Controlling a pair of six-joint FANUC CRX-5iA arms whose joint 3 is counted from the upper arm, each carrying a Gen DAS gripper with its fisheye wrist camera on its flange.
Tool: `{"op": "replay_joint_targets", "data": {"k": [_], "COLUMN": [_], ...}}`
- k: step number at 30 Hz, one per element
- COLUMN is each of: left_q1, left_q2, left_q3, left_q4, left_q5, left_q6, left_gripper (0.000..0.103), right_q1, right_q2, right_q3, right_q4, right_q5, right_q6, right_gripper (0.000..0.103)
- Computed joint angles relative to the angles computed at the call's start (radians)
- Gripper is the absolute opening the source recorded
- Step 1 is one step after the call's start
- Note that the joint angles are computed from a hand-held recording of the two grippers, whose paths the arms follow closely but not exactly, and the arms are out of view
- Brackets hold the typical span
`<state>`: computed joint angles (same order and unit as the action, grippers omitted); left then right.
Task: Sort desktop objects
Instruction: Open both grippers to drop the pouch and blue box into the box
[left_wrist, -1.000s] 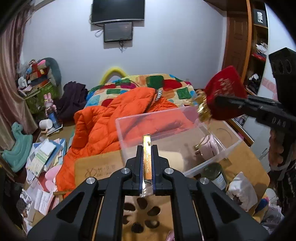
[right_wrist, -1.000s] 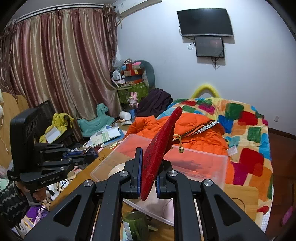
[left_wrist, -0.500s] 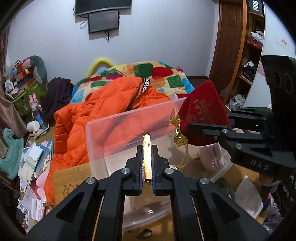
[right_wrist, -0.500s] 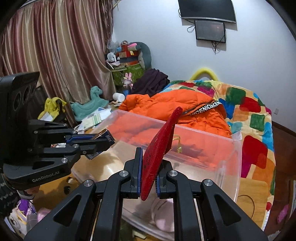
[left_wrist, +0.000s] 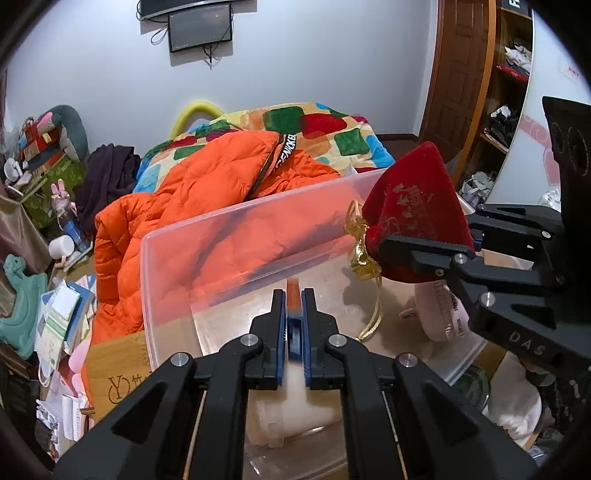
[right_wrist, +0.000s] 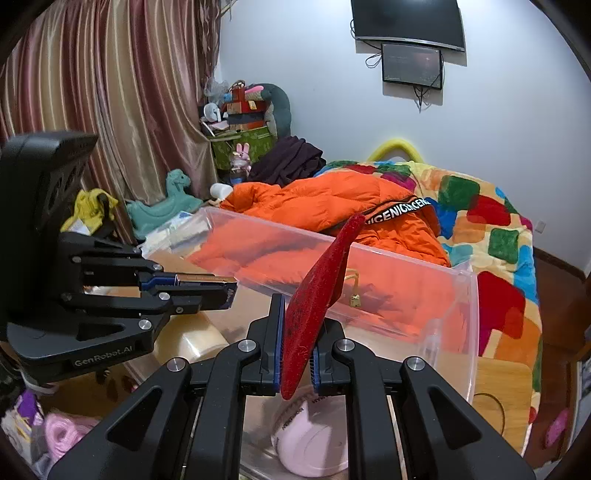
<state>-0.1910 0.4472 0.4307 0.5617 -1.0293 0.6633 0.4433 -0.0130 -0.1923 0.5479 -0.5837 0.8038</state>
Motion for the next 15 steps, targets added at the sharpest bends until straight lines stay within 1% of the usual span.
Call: {"op": "replay_joint_targets", "data": {"k": [5, 6, 8, 10, 11, 13, 15], "left_q1": [-0.003, -0.003, -0.002, -0.001, 0.000, 0.001, 0.005], "left_q2": [-0.001, 0.001, -0.001, -0.005, -0.012, -0.021, -0.031], "left_q3": [-0.002, 0.001, -0.001, -0.007, -0.017, -0.029, -0.046], "left_q4": [-0.007, -0.008, -0.007, -0.002, 0.000, 0.007, 0.028], "left_q5": [0.008, 0.006, 0.005, 0.007, 0.016, 0.027, 0.035], "left_q6": [-0.004, -0.001, -0.001, -0.009, -0.014, -0.021, -0.033], "left_gripper": [0.006, 0.007, 0.009, 0.015, 0.017, 0.029, 0.035], "right_q1": [0.013, 0.013, 0.016, 0.015, 0.014, 0.018, 0.025], "right_q2": [0.010, 0.011, 0.011, 0.004, -0.004, -0.016, -0.023], "right_q3": [0.000, -0.002, -0.009, -0.027, -0.045, -0.073, -0.088], "right_q4": [0.036, 0.044, 0.073, 0.111, 0.151, 0.222, 0.276], "right_q5": [-0.027, -0.029, -0.031, -0.023, -0.014, -0.012, -0.028], "right_q6": [-0.002, -0.006, -0.032, -0.069, -0.106, -0.163, -0.203], "right_gripper": [0.011, 0.012, 0.019, 0.034, 0.038, 0.042, 0.048]}}
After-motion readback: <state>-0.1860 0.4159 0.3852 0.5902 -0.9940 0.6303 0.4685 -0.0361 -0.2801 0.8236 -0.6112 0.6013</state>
